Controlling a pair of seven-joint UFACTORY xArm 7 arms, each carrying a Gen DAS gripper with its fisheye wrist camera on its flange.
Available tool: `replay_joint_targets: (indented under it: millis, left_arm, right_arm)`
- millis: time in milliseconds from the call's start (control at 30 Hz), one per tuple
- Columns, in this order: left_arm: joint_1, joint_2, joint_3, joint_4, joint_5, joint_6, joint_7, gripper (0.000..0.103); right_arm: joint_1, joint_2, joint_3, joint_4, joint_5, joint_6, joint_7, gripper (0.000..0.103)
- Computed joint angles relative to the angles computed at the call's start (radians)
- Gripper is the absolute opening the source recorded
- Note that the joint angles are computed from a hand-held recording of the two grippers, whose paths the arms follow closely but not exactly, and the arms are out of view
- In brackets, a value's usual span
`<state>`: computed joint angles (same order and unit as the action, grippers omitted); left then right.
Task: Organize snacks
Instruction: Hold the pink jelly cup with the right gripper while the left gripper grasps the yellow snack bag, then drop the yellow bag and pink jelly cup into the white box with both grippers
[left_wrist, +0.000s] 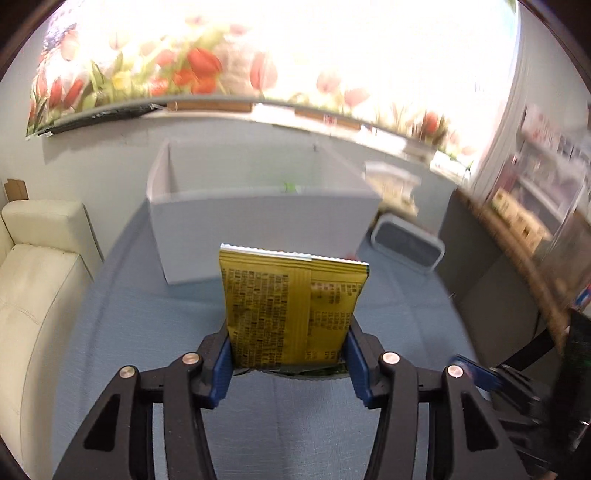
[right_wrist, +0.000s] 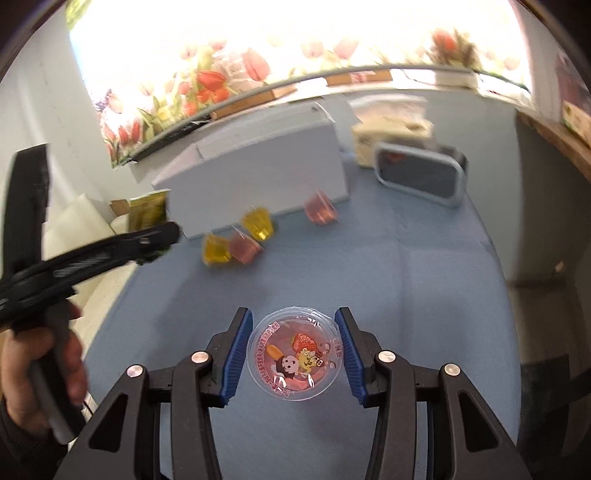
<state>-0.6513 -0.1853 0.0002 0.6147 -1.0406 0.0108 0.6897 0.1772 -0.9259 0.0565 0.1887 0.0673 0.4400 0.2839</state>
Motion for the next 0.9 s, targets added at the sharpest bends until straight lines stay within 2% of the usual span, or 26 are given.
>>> replay_joint_targets:
  millis: [33,100,200,267,467,533,567,633,733,767,800,833,867,900]
  left_arm:
    - [-0.005,-0.018,0.036,0.02,-0.029,0.039,0.04,0.057]
    - [0.026,-0.028,0.068,0.067,-0.061,0.127,0.084,0.057]
    - [0.077,0.032,0.105,0.198,-0.13,0.208,0.158,0.057]
    - [0.121,0.094,0.121,0.294,-0.144,0.301,0.167,0.057]
    - [0.232,0.33,0.094,0.568,-0.009,0.471,0.074,0.057]
    - [0.25,0.399,0.077,0.632,0.047,0.468,0.043,0.057]
    - [0.26,0.421,0.07,0.648,0.069,0.47,0.029,0.057]
    - [0.272,0.476,0.062,0.69,0.136,0.474,-0.024,0.057]
    - [0.292,0.506,0.037,0.697,0.188,0.446,-0.043,0.057]
    - [0.301,0.509,0.026,0.696,0.202,0.439,-0.041,0.059]
    - [0.308,0.512,0.019,0.696,0.221,0.432,-0.046,0.072]
    - [0.309,0.512,0.016,0.69,0.246,0.408,-0.06,0.089]
    - [0.317,0.507,0.006,0.68,0.254,0.387,-0.061,0.096]
    - [0.331,0.502,-0.008,0.673,0.254,0.371,-0.054,0.103]
  right_arm:
    - [0.011,0.055,-0.008,0.034,0.002,-0.031,-0.013,0.051]
    - [0.016,0.152,-0.019,0.099,0.001,-0.077,-0.036,0.051]
    - [0.02,0.304,-0.04,0.219,0.005,-0.155,-0.078,0.051]
    - [0.025,0.401,-0.056,0.308,0.014,-0.187,-0.109,0.051]
    - [0.014,0.704,-0.071,0.607,0.063,-0.204,-0.195,0.051]
    - [0.05,0.777,-0.103,0.677,0.181,-0.209,-0.296,0.051]
    - [0.058,0.813,-0.114,0.711,0.201,-0.203,-0.319,0.051]
    - [0.006,0.89,-0.071,0.776,0.15,-0.185,-0.281,0.051]
    - [-0.037,0.966,-0.044,0.828,0.085,-0.16,-0.23,0.051]
    - [-0.048,0.979,-0.039,0.835,0.07,-0.163,-0.217,0.051]
    - [-0.059,0.991,-0.033,0.839,0.07,-0.166,-0.21,0.052]
    - [-0.071,1.001,-0.025,0.845,0.097,-0.163,-0.224,0.053]
    - [-0.079,1.005,-0.022,0.847,0.101,-0.159,-0.217,0.067]
    - [-0.082,1.005,-0.027,0.84,0.079,-0.172,-0.179,0.09]
